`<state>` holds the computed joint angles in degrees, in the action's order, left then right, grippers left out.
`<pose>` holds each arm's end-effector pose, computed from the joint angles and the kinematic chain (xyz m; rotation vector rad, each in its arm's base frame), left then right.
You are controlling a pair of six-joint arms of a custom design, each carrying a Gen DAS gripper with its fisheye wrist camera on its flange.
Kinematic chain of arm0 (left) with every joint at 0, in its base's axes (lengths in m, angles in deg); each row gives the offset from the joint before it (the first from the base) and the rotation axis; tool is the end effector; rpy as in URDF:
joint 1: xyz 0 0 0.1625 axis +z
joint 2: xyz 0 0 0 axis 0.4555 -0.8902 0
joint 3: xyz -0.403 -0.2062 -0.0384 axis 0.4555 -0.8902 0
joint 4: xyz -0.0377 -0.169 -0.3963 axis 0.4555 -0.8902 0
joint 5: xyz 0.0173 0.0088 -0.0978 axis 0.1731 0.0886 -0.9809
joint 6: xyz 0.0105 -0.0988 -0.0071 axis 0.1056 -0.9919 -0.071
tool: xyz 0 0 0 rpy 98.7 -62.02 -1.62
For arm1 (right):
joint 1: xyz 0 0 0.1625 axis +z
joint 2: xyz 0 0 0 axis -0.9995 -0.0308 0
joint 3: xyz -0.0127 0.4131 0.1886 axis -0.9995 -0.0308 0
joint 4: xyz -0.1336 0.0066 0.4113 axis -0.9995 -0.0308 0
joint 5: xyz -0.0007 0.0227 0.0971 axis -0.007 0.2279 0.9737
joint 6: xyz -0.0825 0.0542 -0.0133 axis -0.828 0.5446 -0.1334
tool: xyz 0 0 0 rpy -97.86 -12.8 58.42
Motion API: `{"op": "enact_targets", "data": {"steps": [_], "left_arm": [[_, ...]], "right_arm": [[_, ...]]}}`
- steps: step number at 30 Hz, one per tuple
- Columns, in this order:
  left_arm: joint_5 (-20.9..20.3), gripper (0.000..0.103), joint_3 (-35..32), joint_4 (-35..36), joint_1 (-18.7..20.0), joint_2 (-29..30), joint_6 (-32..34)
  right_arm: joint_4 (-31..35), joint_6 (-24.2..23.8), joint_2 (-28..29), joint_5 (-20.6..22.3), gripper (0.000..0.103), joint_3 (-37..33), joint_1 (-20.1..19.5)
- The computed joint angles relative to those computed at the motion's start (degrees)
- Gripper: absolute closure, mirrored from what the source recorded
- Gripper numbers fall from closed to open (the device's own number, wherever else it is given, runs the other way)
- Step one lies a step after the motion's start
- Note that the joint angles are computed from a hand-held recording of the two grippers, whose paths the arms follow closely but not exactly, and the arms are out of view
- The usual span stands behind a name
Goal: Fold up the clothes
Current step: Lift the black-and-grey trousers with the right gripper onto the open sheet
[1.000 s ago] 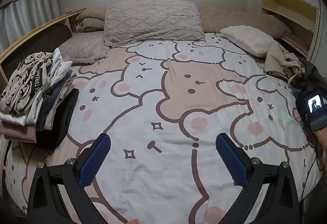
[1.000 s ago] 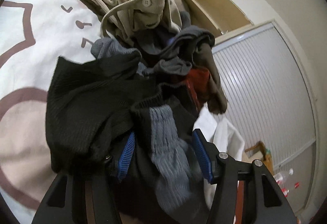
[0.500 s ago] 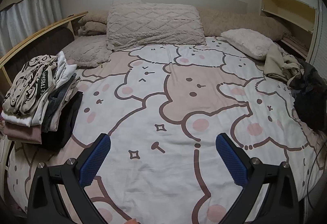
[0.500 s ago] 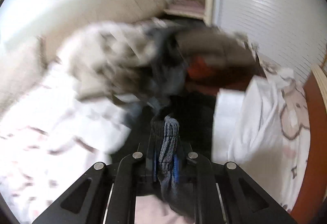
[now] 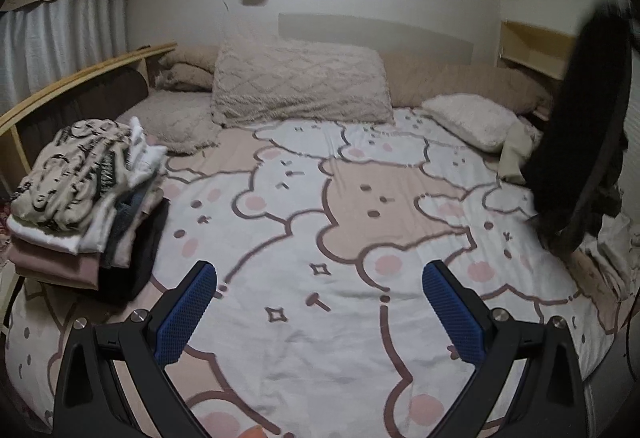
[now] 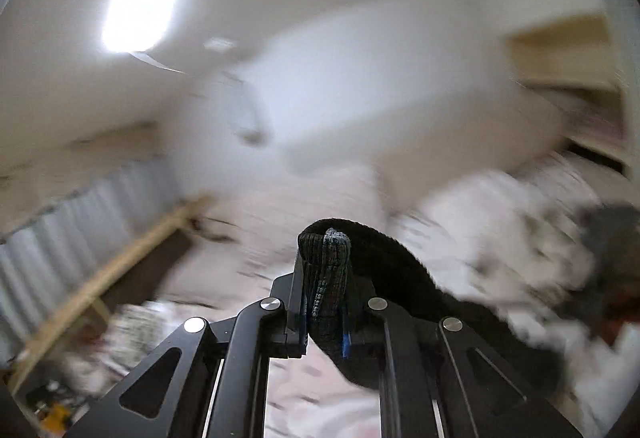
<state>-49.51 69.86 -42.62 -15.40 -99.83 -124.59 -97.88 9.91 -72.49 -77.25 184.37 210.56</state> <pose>-0.2679 -0.2813 0.2380 0.4373 2.1553 -1.1232 0.3199 -0.3292 0.4970 0.6896 -2.4149 1.5841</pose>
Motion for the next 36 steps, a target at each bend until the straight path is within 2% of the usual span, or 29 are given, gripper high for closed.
{"op": "enact_targets", "data": {"steps": [2, 5, 9, 13, 15, 17, 19, 20, 21, 23, 28, 31, 33, 36], "left_arm": [[1.6, 0.000, -0.8, 8.0, -1.8, -3.2, -4.3], [3.2, 0.000, -2.9, 22.8, -4.8, -7.4, -12.7], [2.8, 0.000, -6.1, 43.4, -10.1, -11.9, -27.0], [0.7, 0.000, -7.6, 54.5, -14.4, -13.7, -35.2], [-0.3, 0.000, -7.5, 55.7, -15.6, -14.0, -36.2], [-0.7, 0.000, -7.2, 54.6, -15.8, -14.3, -35.4], [-0.4, 0.000, -6.8, 52.5, -15.3, -14.1, -33.9], [-0.1, 0.000, -6.6, 51.3, -15.0, -14.0, -33.1], [0.2, 0.000, -6.3, 49.6, -14.7, -14.0, -32.0], [1.0, 0.000, -5.5, 45.7, -14.0, -14.2, -29.6], [2.3, 0.000, -4.6, 40.4, -13.1, -14.5, -26.1], [2.5, 0.000, -4.7, 40.9, -12.6, -14.4, -25.2], [2.3, 0.000, -4.4, 40.1, -11.9, -14.5, -23.5], [1.9, 0.000, -2.7, 33.8, -10.0, -14.6, -18.0]], "right_arm": [[-4.4, -3.9, 4.2, 0.7, 0.091, -2.6, 6.1], [-10.3, -8.8, 9.4, 0.2, 0.091, -6.0, 12.6], [-10.7, -8.6, 12.4, -1.8, 0.091, -8.6, 15.0], [-11.7, -8.9, 15.2, -9.9, 0.091, -8.9, 14.4], [-14.0, -10.0, 17.0, -14.8, 0.091, -9.4, 13.9], [-19.6, -13.5, 20.1, -20.0, 0.091, -10.8, 14.0], [-27.6, -20.3, 24.0, -24.3, 0.091, -13.2, 14.6], [-30.9, -23.7, 25.5, -25.3, 0.091, -14.2, 15.1], [-31.8, -25.1, 25.9, -25.2, 0.091, -14.6, 15.3], [-29.1, -24.3, 25.8, -23.5, 0.091, -14.6, 15.8], [-10.4, -18.9, 22.4, -14.8, 0.091, -6.5, 15.2], [-2.7, -17.1, 19.3, -10.6, 0.091, 2.8, 13.4], [0.3, -13.7, 17.2, -9.8, 0.091, 10.4, 11.6], [2.9, -7.5, 16.0, -9.2, 0.091, 20.7, 7.1]]}}
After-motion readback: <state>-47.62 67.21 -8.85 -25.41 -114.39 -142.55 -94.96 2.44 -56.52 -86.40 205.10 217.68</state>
